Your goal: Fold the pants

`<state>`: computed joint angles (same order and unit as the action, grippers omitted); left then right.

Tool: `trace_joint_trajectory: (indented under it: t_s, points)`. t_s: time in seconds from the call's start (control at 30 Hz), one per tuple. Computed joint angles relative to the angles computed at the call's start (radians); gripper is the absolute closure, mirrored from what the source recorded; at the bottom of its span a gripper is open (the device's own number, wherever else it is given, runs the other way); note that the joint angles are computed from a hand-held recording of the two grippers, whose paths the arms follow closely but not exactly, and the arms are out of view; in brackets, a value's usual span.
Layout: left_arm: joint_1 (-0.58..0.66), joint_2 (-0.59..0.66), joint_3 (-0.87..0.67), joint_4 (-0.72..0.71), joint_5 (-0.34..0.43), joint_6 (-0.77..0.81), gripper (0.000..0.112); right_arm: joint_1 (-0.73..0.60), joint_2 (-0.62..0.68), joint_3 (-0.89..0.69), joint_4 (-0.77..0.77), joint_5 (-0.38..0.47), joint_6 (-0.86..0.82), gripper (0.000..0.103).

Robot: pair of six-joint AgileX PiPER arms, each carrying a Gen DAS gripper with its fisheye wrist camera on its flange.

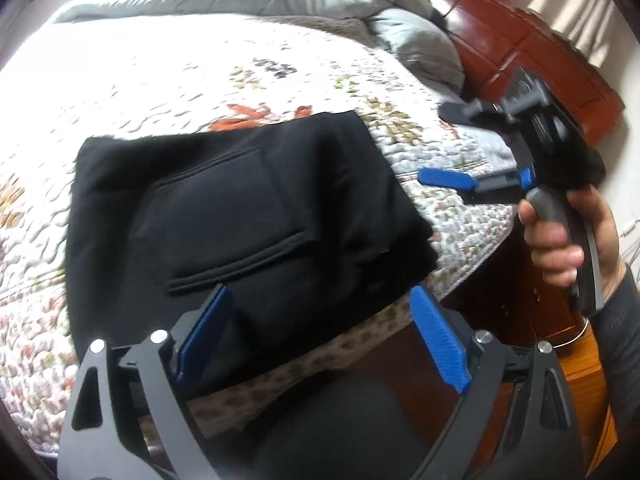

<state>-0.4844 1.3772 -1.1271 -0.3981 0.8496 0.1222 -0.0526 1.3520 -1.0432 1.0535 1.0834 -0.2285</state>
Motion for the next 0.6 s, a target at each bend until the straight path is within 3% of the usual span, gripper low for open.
trace_joint_trajectory:
  t_s: [0.2,0.33,0.6]
  points:
    - [0.304,-0.049,0.030,-0.161,0.112,0.280,0.021,0.052,0.005,-0.025,-0.052,-0.004,0.046,0.014]
    - [0.493,0.017,0.002,-0.211,0.173,0.376,0.021,0.092,0.025,-0.057,-0.099,0.002,0.079,0.014]
    - [0.626,0.160,-0.068,-0.259,0.211,0.429,0.021,0.190,0.072,-0.125,-0.268,-0.025,0.217,0.015]
